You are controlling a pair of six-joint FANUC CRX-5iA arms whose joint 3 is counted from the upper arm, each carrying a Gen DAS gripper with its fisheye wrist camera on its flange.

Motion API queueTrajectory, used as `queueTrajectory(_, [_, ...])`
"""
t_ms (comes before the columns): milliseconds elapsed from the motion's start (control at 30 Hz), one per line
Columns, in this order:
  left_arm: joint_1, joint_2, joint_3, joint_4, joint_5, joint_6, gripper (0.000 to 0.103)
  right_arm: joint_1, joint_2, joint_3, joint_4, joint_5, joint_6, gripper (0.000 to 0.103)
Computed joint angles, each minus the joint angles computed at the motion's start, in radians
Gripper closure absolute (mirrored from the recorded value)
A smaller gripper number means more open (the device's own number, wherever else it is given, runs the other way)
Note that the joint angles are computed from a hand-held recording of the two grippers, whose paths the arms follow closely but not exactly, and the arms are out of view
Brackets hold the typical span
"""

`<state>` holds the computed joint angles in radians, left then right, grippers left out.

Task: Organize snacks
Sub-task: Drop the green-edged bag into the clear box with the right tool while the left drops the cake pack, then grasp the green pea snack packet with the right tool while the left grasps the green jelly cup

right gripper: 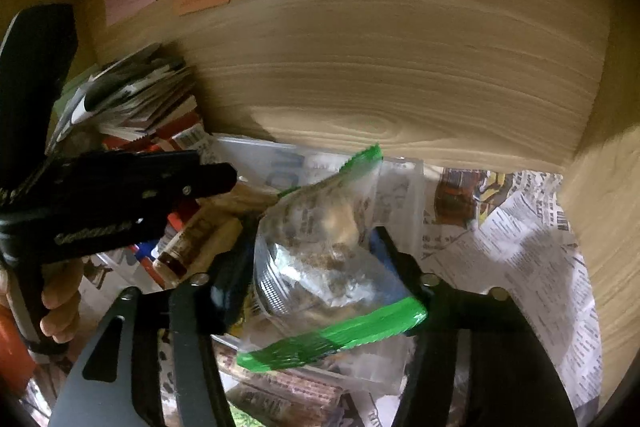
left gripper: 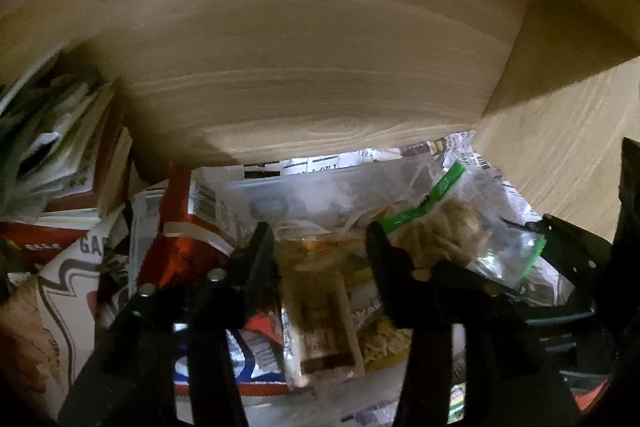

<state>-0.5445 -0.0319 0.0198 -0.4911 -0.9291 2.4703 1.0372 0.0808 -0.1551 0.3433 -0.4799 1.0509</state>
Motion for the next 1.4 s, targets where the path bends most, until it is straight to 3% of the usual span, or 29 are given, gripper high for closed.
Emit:
queueTrajectory(133, [-0.043, -0.041, -0.006, -0.057, -0.025, 0.036, 0.046, 0.007, -0.028, -0.067, 0.151, 0.042, -0.137, 0.029])
queueTrajectory(367, [-0.155, -0.107, -0.005, -0.191, -0.115, 0.135, 0.033, 0.019, -0.104, -0.179, 0.371, 0.096, -0.33, 0.02])
queueTrajectory(567, [-0.227, -0.143, -0.024, -0.245, -0.186, 0.187, 0.02, 0.038, -0.171, -0.247, 0.421, 0.116, -0.38, 0.017])
queueTrajectory(767, [-0.251, -0.171, -0.066, -0.237, -0.252, 0.198, 0.016, 0.06, -0.214, -0.311, 0.441, 0.108, -0.41, 0.017])
queueTrajectory(1067, [-0.218, -0.187, -0.159, -0.146, -0.238, 0.175, 0.016, 0.089, -0.215, -0.322, 0.272, 0.054, -0.334, 0.017])
queueTrajectory(1200, [-0.181, -0.177, -0.204, -0.079, -0.178, 0.149, 0.016, 0.098, -0.204, -0.293, 0.139, 0.012, -0.24, 0.03])
queueTrajectory(1300, [-0.148, -0.169, -0.23, -0.033, -0.124, 0.126, 0.017, 0.103, -0.203, -0.294, 0.114, 0.002, -0.23, 0.031])
queueTrajectory(1400, [-0.136, -0.16, -0.242, -0.013, -0.085, 0.125, 0.021, 0.109, -0.193, -0.282, 0.079, -0.01, -0.205, 0.038])
